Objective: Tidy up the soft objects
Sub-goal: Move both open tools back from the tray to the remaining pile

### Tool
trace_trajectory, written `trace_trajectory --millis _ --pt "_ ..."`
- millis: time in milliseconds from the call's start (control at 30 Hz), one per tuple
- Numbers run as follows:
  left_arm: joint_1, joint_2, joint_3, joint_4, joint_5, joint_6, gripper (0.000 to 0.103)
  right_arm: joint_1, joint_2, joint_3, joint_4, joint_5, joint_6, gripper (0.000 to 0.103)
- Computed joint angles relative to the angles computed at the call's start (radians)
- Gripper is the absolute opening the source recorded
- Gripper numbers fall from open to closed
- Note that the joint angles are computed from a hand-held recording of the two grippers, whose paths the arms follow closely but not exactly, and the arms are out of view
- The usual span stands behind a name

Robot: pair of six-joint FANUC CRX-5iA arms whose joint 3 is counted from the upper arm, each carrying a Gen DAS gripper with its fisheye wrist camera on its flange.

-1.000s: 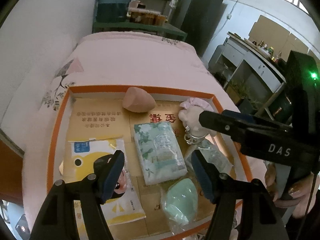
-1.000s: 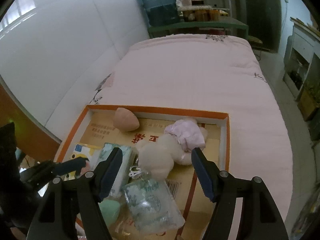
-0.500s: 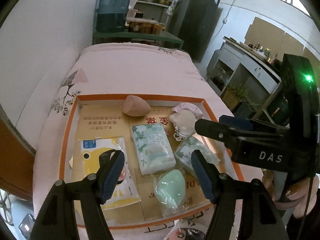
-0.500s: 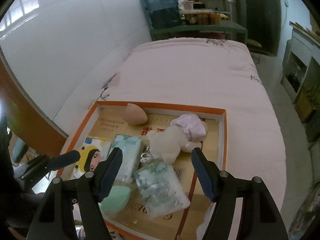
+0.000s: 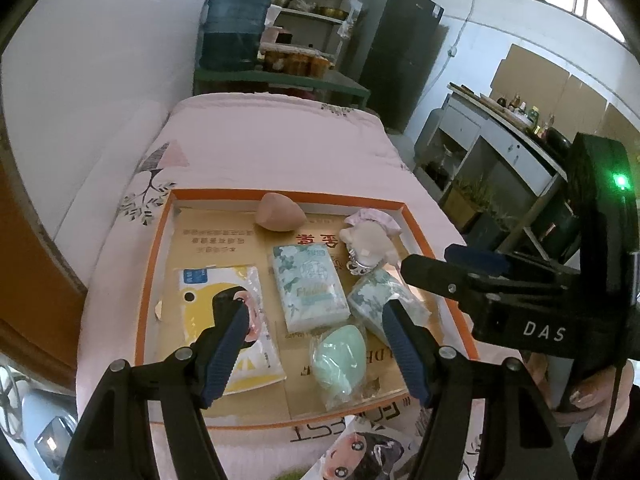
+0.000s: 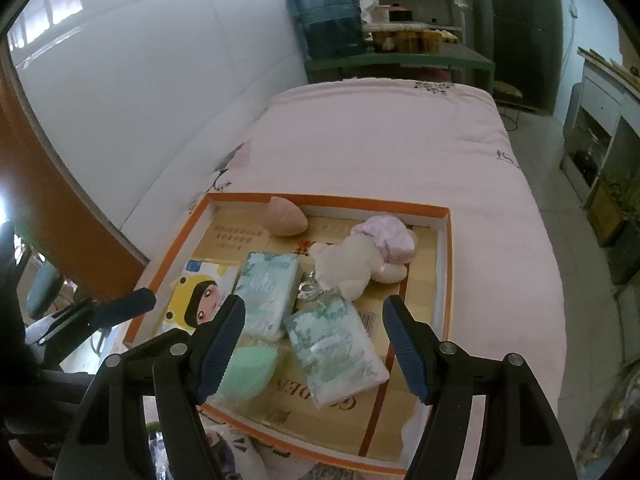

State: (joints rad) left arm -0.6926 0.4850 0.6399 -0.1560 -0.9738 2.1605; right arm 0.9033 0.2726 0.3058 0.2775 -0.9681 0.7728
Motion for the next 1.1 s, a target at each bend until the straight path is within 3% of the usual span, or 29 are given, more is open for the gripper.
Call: trace_trajectory --millis 400,767,1100 --pt "-0.013 -0.107 -0.124 -0.058 0.067 0.092 0.069 0.046 -0.049 -0.054 0.041 0.005 -0.051 0.073" --pt "-0.077 -0.187 -0.171 -0.225 0.030 0.214 0.069 0.117 -0.104 -0.136 0.160 -0.016 -0.169 0.073" --pt "-0.118 -0.256 -0.242 -0.286 0.045 0.283 0.069 0.189 -0.188 -0.256 0.280 -0.036 -0.305 0.073"
